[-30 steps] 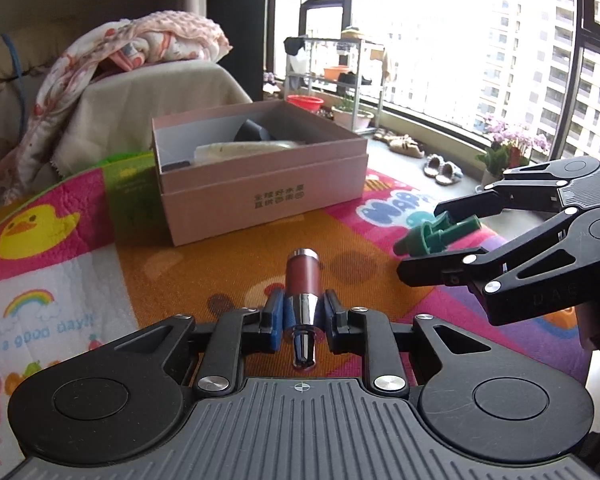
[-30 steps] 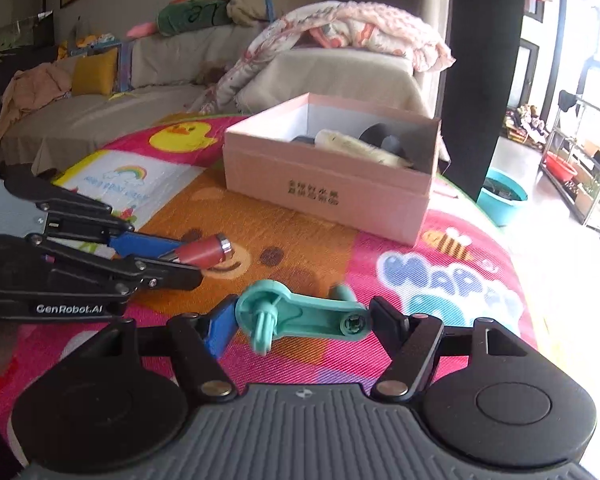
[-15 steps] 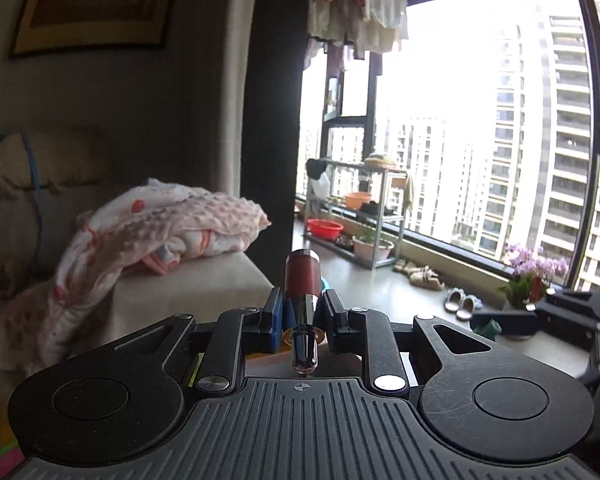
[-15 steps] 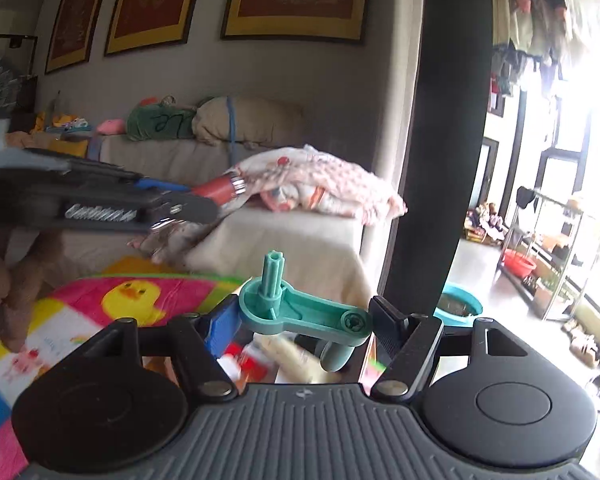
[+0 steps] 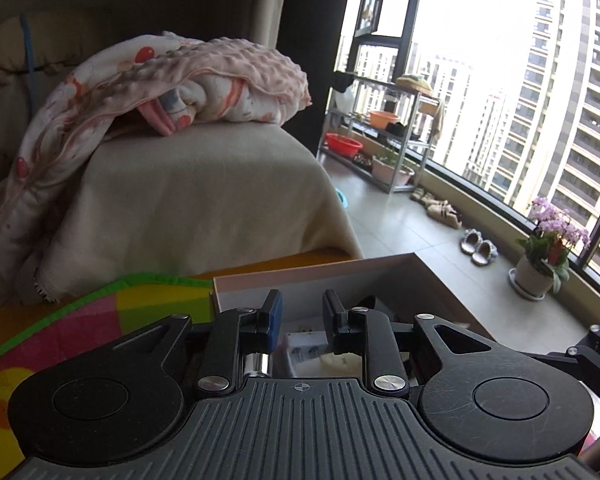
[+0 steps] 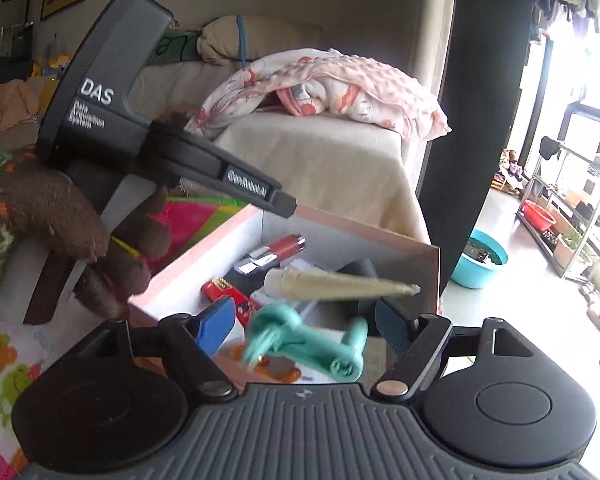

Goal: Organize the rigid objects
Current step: 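Drop the lipstick and teal crank into the pink box with both tools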

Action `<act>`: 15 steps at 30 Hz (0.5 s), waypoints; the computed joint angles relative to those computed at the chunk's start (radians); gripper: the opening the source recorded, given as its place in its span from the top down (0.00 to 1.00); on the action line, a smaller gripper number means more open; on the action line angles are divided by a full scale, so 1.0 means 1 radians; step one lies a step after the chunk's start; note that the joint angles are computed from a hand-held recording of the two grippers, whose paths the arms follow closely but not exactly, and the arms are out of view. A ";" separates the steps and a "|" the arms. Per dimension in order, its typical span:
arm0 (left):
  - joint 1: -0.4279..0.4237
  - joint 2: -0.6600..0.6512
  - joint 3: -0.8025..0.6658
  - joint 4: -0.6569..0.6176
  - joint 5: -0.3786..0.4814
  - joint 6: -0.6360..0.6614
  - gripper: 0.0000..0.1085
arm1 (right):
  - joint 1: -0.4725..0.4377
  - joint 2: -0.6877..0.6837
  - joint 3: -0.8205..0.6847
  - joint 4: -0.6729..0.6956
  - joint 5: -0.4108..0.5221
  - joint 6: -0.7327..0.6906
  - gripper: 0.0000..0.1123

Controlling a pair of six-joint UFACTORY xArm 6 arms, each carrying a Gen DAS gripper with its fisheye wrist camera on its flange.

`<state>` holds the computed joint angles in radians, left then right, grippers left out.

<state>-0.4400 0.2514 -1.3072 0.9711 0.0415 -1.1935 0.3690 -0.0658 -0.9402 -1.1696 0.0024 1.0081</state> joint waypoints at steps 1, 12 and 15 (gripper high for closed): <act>0.007 -0.023 0.018 0.082 -0.011 -0.082 0.77 | 0.003 -0.010 0.004 -0.069 0.014 0.066 0.28; -0.161 -0.540 0.550 0.189 0.284 -0.123 0.75 | 0.060 -0.243 0.219 -0.227 0.135 0.374 0.16; -0.243 -0.611 0.643 0.098 0.423 -0.038 0.74 | 0.104 -0.276 0.281 -0.111 0.181 0.322 0.14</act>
<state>-0.6833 -0.3600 -0.6646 1.0693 0.4646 -1.2316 0.4732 -0.3419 -0.6594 -1.2811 0.1836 1.3300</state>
